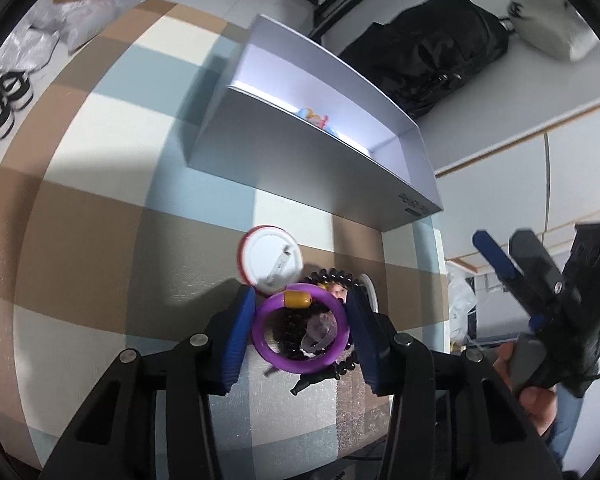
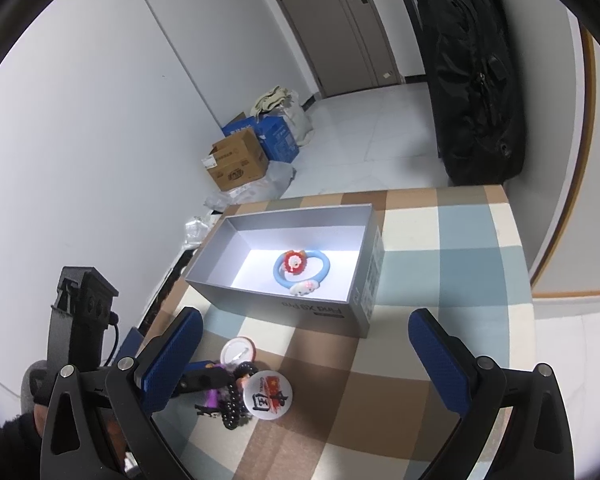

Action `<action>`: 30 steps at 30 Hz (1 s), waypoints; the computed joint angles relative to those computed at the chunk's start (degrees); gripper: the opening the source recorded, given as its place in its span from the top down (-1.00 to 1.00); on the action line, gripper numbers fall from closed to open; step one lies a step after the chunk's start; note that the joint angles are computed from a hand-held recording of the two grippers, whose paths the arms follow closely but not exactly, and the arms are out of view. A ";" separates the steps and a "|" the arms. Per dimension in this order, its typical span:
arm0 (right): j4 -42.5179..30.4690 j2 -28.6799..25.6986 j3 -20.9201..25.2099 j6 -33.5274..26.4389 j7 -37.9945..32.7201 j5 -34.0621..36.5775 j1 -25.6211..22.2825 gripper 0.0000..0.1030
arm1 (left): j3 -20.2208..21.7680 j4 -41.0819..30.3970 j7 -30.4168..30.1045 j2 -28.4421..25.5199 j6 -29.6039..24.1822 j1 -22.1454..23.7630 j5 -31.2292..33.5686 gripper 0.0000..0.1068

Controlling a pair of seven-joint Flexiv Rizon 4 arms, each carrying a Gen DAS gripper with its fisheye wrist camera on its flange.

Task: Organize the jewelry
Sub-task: 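Lower the left tool onto the purple bangle and close on it, then grasp the white round badge with the right tool while the left tool holds the purple bangle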

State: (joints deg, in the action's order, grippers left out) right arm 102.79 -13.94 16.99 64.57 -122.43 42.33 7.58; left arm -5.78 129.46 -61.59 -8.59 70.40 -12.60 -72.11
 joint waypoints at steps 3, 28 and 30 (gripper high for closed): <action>-0.04 -0.06 -0.06 -0.29 0.01 -0.11 0.01 -1.00 | 0.14 0.24 -0.17 0.55 -0.35 0.15 -1.61 0.26; -0.75 -2.50 -1.05 -16.06 0.84 -4.98 1.49 -0.31 | 1.65 -1.45 10.12 2.95 -2.94 -2.07 -19.96 0.27; -0.86 -2.75 -0.86 -16.12 0.62 -4.85 1.61 -0.19 | 1.74 -1.58 10.24 2.86 -3.43 -1.92 -19.86 0.27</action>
